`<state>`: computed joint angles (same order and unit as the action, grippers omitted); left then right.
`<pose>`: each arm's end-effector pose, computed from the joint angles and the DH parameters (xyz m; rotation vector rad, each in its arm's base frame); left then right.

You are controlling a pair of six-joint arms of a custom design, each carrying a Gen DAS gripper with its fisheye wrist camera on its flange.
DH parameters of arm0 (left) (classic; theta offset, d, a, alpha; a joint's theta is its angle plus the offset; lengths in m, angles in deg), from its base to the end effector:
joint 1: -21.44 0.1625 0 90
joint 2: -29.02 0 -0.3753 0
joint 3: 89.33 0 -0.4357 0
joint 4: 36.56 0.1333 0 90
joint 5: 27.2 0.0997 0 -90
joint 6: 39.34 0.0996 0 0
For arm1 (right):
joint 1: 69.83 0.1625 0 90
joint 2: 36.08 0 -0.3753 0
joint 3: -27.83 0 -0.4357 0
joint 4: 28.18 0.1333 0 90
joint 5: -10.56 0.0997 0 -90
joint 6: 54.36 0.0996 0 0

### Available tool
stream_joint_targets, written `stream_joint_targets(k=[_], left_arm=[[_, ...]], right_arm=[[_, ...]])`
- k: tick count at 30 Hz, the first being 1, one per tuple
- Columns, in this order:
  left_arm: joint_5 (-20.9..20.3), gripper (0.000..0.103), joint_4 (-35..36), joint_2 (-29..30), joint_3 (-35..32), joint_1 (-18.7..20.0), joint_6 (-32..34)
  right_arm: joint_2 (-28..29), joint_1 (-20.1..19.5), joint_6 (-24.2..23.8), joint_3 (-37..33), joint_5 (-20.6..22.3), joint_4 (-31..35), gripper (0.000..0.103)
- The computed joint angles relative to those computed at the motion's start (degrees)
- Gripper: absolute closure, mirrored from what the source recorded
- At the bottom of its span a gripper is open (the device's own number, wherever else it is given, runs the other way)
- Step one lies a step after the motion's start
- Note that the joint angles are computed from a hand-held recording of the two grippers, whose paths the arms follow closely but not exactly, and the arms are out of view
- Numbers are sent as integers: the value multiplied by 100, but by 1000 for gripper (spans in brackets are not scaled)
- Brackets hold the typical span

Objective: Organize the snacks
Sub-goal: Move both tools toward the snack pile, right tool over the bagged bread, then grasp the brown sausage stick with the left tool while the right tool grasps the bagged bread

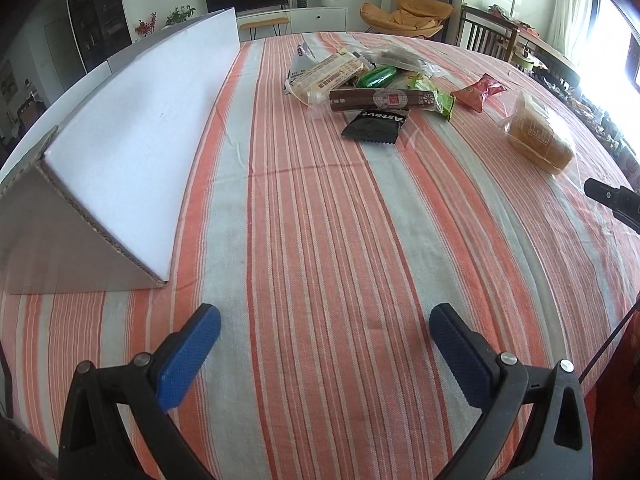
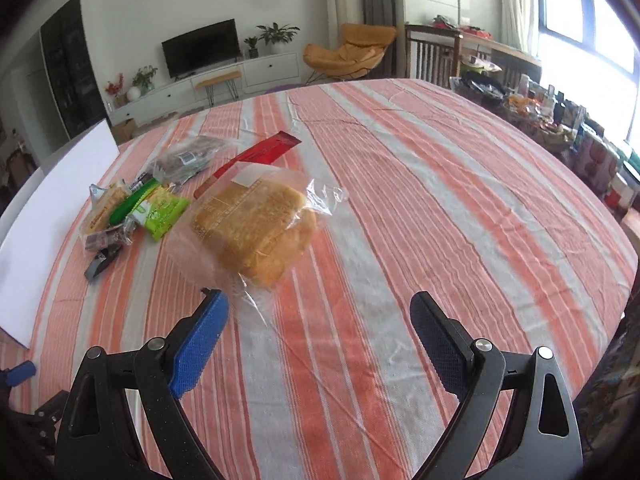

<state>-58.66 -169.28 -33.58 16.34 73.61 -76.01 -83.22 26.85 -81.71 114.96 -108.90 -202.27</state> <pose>-0.1897 -0.6002 0.1456 0.0262 2.2161 -0.7465 0.1676 -0.7063 0.1647 0.4547 -2.3530 0.8372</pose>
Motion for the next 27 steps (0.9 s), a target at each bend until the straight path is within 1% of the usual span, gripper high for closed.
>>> stream_joint_targets(k=[3, 5, 6, 8, 10, 11, 13, 15, 18, 19, 21, 22, 23, 25, 26, 27], left_arm=[[-21, 0, 101, 4, -43, 8, -70], [-130, 0, 351, 5, -159, 37, -165], [-246, 0, 364, -10, -210, 69, -133], [-667, 0, -175, -128, -187, 185, 83], [-1129, 0, -676, -246, -203, 337, 58], [-1295, 0, -828, -253, -268, 407, 18], [-1539, 1, -909, -104, -603, 531, -1], [-1648, 1, -826, 260, -1169, 630, 153], [-1611, 3, -425, 1005, -2293, 789, 181], [-1503, 4, -201, 1280, -2712, 839, 121], [-1123, 5, 466, 1812, -3528, 913, -103], [-965, 5, 715, 2015, -3818, 945, -168], [-922, 6, 725, 2127, -3948, 978, -129], [-734, 10, 518, 2116, -3826, 942, 5], [-799, 16, 314, 2033, -3663, 927, 162], [-860, 18, 145, 1924, -3477, 909, 297]], right_arm=[[-35, -104, 94, 91, -32, 14, 9], [-46, -136, 162, 118, -17, 66, 9], [-40, -136, 91, 144, -18, -22, 9], [-8, -123, 18, 145, -50, -41, 9], [38, -109, -103, 154, -118, -159, 9], [59, -103, -157, 157, -142, -211, 8], [83, -92, -263, 195, -186, -328, 8], [114, -73, -362, 205, -243, -417, 8], [114, -70, -428, 216, -257, -437, 8], [108, -70, -432, 222, -252, -434, 8], [106, -66, -427, 222, -251, -437, 8], [108, -63, -433, 222, -246, -441, 8], [110, -54, -426, 205, -246, -414, 8], [108, -49, -413, 203, -228, -389, 8], [100, -53, -404, 206, -204, -377, 8], [98, -54, -395, 207, -193, -374, 8]])
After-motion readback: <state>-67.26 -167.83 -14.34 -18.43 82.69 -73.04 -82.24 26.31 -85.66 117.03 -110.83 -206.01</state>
